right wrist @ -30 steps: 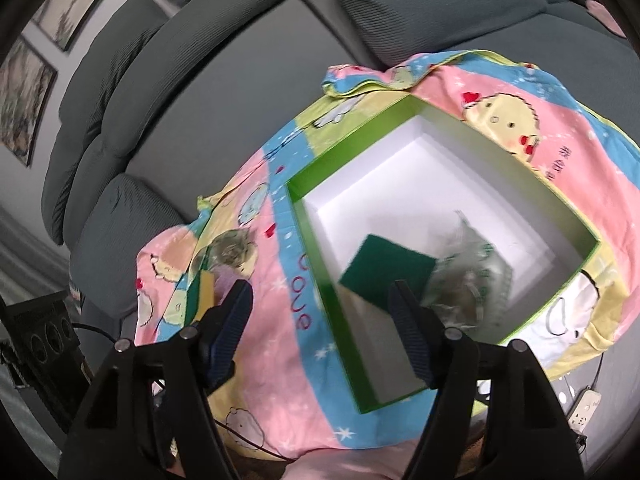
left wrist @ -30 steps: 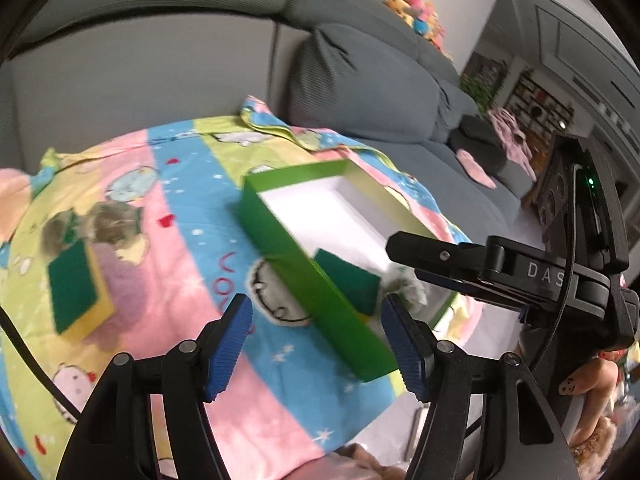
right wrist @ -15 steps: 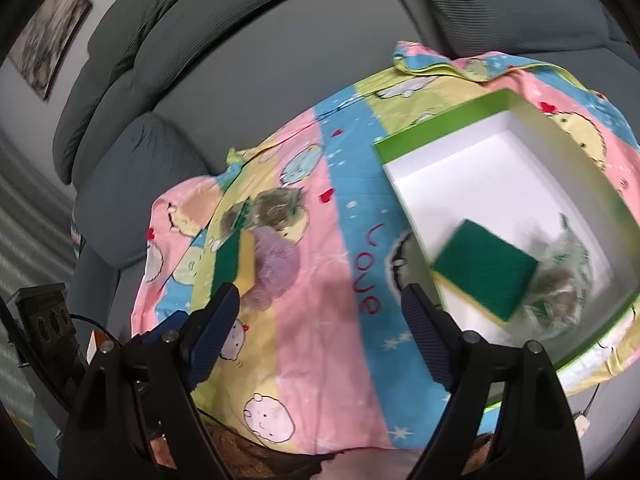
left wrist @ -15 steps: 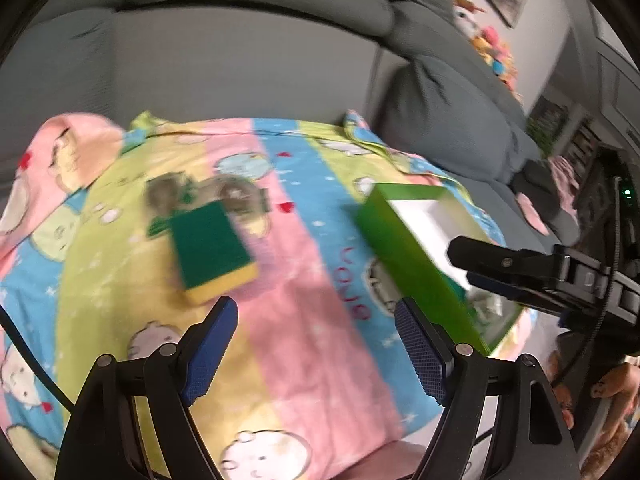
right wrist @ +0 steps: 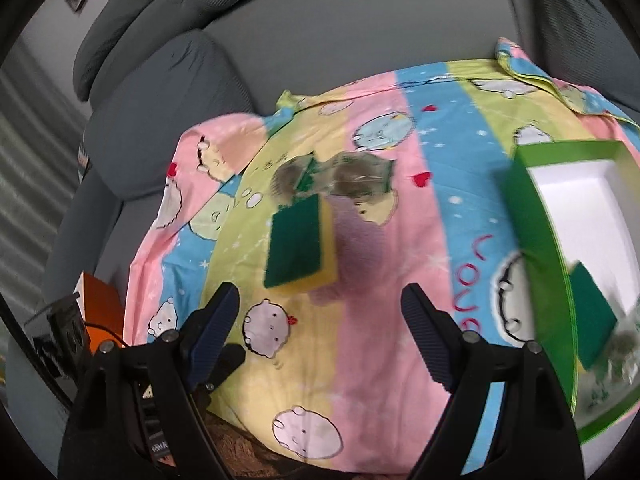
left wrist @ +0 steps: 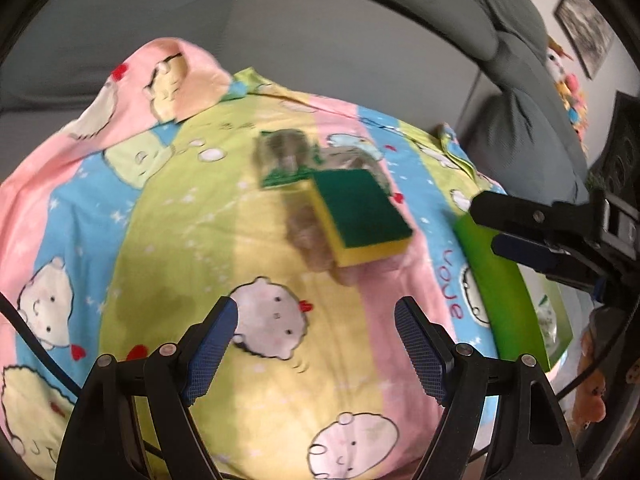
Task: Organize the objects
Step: 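Grasp the second yellow-green sponge with the right gripper, then lift the sponge with the right gripper toward the green box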
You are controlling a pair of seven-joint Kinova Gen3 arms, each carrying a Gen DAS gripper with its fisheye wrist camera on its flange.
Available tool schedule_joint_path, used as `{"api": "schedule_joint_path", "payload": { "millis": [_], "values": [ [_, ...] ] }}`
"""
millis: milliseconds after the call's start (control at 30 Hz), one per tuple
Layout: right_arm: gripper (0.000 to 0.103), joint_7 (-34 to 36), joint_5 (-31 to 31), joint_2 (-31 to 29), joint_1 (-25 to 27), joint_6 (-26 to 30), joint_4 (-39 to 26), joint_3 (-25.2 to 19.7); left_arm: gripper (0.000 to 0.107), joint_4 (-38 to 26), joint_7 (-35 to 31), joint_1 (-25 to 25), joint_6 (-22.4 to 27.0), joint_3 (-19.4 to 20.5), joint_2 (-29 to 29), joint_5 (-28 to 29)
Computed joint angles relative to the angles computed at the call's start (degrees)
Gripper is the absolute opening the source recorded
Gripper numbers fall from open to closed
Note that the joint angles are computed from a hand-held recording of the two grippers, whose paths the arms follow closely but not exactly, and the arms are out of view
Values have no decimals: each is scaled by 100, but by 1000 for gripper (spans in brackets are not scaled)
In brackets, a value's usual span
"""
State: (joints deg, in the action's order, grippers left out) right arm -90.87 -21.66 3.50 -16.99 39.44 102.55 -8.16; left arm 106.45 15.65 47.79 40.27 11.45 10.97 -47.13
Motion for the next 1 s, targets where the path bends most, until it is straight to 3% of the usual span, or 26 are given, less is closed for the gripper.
{"api": "schedule_joint_path", "payload": {
  "millis": [300,467,567,733,867,1000],
  "values": [
    [83,-863,1016,1039,-551,549,-1040,-70,81,397,399,-143,-353,-53,-76,21],
    [83,-1041,1210,1484,-695,809,-1371,-94,81,552,429,-231,-548,-78,-93,98],
    [82,-1209,1467,1601,-845,818,-1419,-41,81,633,461,-265,-645,-102,-102,125],
    [65,-1300,1666,1761,-924,864,-1467,-26,81,717,540,-290,-764,-137,-108,137],
    [62,-1344,1828,1662,-980,607,-1249,-18,81,737,536,-304,-805,-148,-117,151],
    [62,-964,1414,1350,-654,414,-901,-212,81,744,546,-296,-818,-147,-133,132]
  ]
}}
